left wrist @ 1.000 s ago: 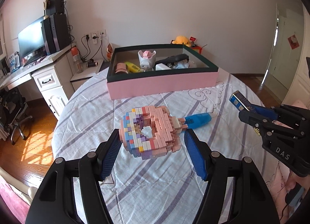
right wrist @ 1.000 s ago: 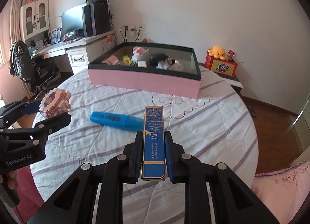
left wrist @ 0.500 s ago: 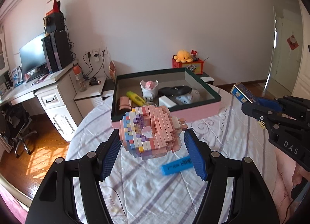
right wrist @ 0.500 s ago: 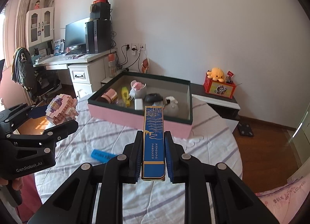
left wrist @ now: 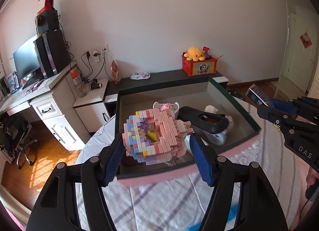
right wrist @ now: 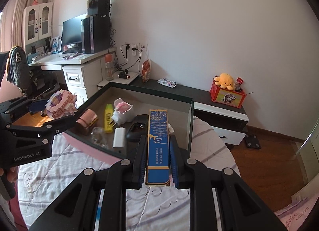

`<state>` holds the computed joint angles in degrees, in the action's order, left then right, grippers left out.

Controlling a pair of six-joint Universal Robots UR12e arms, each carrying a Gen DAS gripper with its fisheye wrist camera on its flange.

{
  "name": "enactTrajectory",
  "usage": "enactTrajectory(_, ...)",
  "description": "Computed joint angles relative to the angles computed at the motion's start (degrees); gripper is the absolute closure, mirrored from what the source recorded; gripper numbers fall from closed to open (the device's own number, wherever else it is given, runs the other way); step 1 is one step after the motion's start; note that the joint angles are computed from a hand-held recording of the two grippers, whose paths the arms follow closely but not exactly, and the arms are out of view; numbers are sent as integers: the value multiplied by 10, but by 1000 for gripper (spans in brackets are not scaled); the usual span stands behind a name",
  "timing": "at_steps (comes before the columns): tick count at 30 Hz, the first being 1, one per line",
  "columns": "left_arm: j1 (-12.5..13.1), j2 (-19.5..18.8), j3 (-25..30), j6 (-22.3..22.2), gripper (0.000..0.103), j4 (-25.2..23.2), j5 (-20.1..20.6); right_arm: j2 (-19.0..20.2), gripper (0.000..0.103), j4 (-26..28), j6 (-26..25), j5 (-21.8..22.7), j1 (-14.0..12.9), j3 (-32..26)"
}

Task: Organize rigid objects
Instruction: 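Carry the brick donut and blue box into the pink box and release both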

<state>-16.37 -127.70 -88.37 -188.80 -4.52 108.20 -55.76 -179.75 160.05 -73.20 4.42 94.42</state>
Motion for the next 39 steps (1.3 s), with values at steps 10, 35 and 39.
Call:
enactTrajectory(10, 15, -58, 90, 0, 35, -71, -6, 65, 82, 96, -23, -23, 15, -108)
enactTrajectory(35, 20, -78, 100, -10, 33, -62, -4, 104, 81, 142, -27, -30, 27, -162)
enactTrajectory(39, 20, -78, 98, -13, 30, -57, 2, 102, 77, 133, -27, -25, 28, -157)
